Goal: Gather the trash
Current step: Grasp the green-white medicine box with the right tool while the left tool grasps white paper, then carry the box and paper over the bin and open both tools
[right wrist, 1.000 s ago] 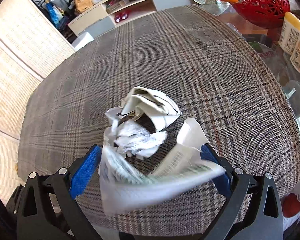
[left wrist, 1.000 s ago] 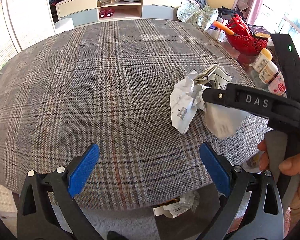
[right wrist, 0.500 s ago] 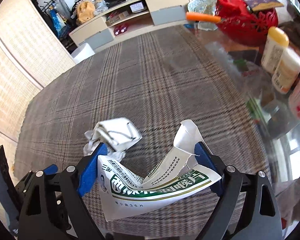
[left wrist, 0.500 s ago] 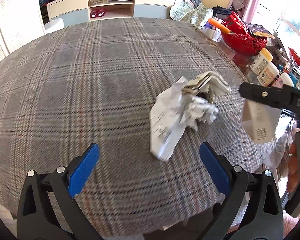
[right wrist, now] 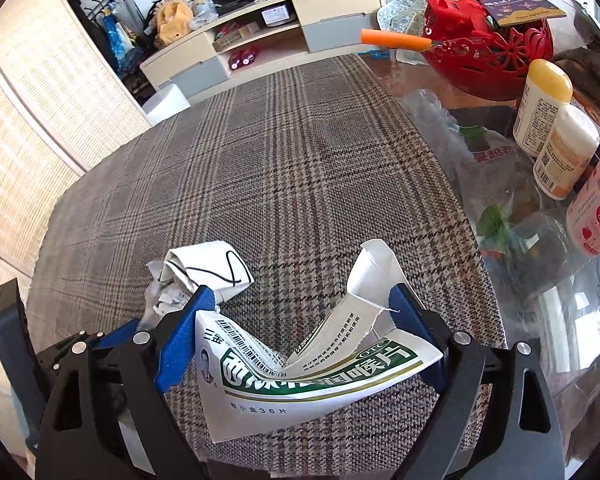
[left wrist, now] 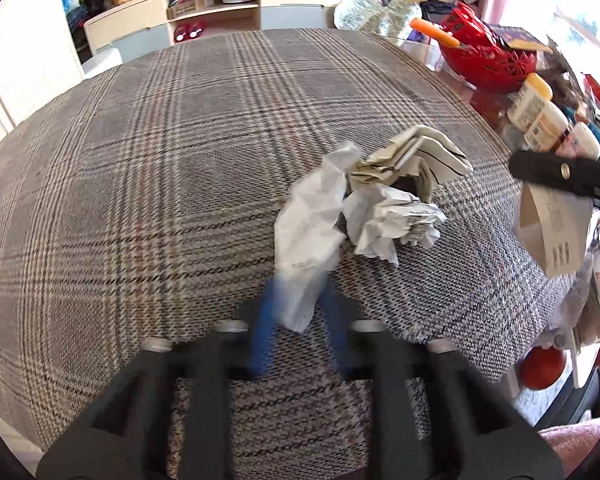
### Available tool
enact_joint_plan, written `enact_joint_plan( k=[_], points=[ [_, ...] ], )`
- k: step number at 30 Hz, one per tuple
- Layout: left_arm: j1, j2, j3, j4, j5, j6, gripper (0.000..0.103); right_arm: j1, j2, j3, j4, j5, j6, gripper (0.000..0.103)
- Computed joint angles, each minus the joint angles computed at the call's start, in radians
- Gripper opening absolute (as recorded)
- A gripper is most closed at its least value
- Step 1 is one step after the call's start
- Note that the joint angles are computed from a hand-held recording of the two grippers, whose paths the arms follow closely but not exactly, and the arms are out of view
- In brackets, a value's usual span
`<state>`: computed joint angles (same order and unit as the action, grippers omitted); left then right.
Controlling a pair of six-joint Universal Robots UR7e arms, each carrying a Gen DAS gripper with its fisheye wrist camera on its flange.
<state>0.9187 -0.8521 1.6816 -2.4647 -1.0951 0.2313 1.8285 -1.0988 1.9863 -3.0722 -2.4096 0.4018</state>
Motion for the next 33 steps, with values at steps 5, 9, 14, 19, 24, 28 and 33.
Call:
enact_joint_plan(
  k=[5, 9, 14, 19, 24, 28, 33],
  points=[
    [0.006, -0.038, 0.025, 0.006, -0.001, -0.012, 0.001, 0.023, -0.016, 0.038, 0.001, 0.005, 0.037, 0.089],
    [0.000, -0.107, 0.083, 0.013, -0.012, -0.034, 0.001, 0.048, -0.031, 0.081, -0.015, 0.022, 0.058, 0.089],
    [-0.030, -0.224, 0.194, 0.021, -0.027, -0.061, 0.001, 0.101, -0.038, 0.125, -0.020, 0.023, 0.091, 0.089],
    [-0.068, -0.338, 0.307, 0.023, -0.043, -0.116, 0.001, 0.178, -0.036, 0.161, -0.011, -0.016, 0.140, 0.089],
    [-0.096, -0.453, 0.427, 0.020, -0.070, -0.167, 0.001, 0.243, -0.032, 0.202, 0.014, -0.054, 0.198, 0.089],
    [-0.107, -0.508, 0.506, 0.017, -0.078, -0.182, 0.002, 0.267, -0.016, 0.248, 0.003, -0.057, 0.244, 0.090],
    [-0.084, -0.530, 0.574, 0.021, -0.099, -0.208, 0.002, 0.251, 0.021, 0.310, -0.059, -0.007, 0.286, 0.090]
  ],
)
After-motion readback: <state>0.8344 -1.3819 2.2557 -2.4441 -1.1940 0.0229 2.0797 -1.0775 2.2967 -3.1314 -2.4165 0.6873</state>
